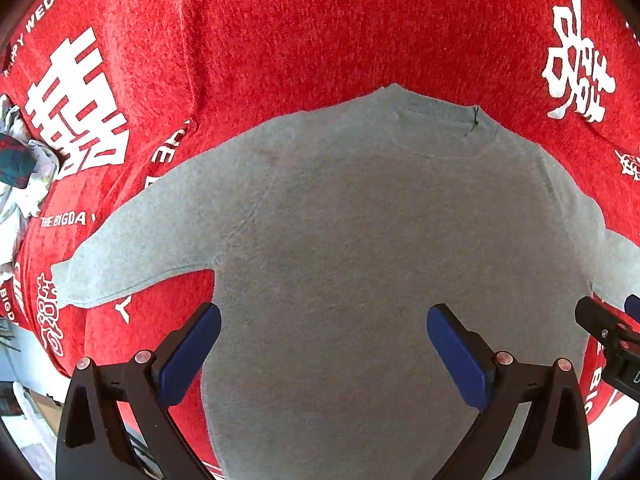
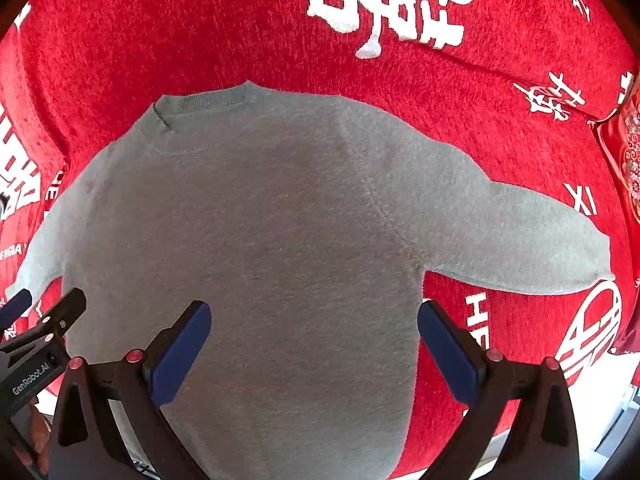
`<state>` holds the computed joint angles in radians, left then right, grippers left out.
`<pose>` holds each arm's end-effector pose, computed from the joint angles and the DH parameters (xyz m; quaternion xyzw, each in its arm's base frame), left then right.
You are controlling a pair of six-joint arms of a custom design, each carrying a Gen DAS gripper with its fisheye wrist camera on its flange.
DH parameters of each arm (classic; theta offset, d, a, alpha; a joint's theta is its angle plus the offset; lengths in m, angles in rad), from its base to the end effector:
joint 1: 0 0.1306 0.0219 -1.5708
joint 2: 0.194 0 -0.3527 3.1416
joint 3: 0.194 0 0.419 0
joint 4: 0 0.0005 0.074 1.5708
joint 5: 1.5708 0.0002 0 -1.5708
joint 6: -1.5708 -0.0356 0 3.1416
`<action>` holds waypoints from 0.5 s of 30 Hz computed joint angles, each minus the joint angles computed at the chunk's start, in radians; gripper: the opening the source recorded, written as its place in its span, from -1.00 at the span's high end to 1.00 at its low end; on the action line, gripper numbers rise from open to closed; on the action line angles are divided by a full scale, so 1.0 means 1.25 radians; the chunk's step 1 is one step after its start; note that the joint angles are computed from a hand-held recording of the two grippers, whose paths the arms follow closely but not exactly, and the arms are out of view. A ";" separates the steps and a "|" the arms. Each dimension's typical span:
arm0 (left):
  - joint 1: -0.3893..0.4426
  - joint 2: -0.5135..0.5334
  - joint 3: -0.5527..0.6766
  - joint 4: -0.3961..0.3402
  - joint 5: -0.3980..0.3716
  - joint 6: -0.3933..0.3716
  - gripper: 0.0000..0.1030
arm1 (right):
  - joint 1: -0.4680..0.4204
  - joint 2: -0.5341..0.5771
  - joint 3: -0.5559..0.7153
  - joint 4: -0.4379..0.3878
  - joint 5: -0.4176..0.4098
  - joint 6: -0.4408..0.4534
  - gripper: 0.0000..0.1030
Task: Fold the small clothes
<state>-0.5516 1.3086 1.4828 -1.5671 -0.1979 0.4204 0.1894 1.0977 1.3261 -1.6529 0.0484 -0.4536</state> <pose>0.3693 -0.2196 0.4479 0.0562 0.9896 0.0457 0.1241 0.3428 0.0635 0.4561 0.1331 0.9881 0.0002 0.0769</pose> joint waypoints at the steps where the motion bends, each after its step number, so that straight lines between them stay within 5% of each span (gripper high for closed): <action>1: 0.001 -0.001 -0.001 0.000 0.001 0.000 -1.00 | 0.000 0.000 0.000 0.000 0.000 -0.001 -1.00; 15: 0.004 -0.008 -0.008 0.002 0.000 -0.009 -1.00 | 0.004 0.000 0.005 -0.002 0.011 -0.006 -1.00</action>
<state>-0.5462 1.2982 1.4725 -1.5650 -0.1973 0.4088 0.1941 1.0983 1.3322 -1.6556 0.0617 -0.4613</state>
